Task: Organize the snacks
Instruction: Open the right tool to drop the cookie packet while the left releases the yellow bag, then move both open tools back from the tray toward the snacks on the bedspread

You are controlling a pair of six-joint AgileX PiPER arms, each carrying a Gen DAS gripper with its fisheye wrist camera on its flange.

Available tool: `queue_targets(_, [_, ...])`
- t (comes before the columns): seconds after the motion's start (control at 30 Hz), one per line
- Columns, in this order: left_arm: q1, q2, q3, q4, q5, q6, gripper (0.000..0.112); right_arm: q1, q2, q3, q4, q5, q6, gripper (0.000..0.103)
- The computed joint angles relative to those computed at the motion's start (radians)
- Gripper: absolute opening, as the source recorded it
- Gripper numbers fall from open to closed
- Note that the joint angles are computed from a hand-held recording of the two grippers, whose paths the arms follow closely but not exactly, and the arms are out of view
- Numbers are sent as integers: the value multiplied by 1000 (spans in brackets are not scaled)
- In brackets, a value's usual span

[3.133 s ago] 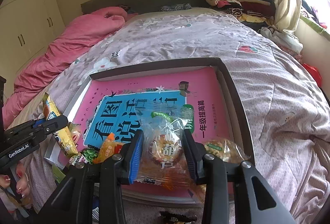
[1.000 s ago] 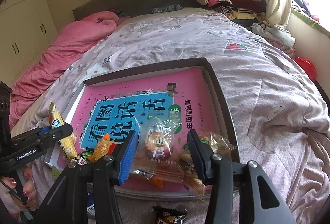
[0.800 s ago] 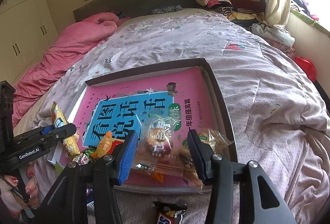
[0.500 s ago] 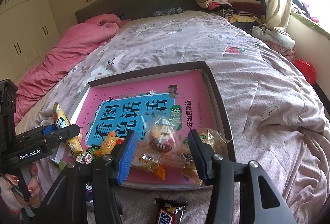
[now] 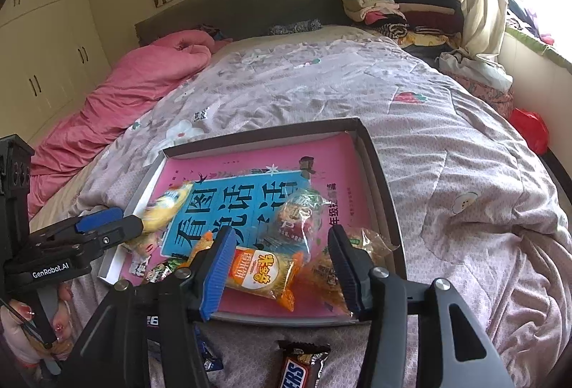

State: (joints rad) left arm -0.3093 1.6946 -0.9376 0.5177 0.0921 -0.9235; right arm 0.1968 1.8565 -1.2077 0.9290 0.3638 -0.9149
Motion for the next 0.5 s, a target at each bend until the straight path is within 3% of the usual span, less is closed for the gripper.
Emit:
queue_targets(0.2, [-5, -21, 13, 35, 0, -41, 75, -4, -30, 19, 31, -3, -31, 58])
queue_targets(0.3, [-11, -29, 18, 126, 10, -132, 77, -4, -42, 27, 40, -5, -42, 59])
queue_targets(0.5, [-15, -48, 29, 72, 18, -81, 77, -3, -66, 44, 61, -13, -69, 61])
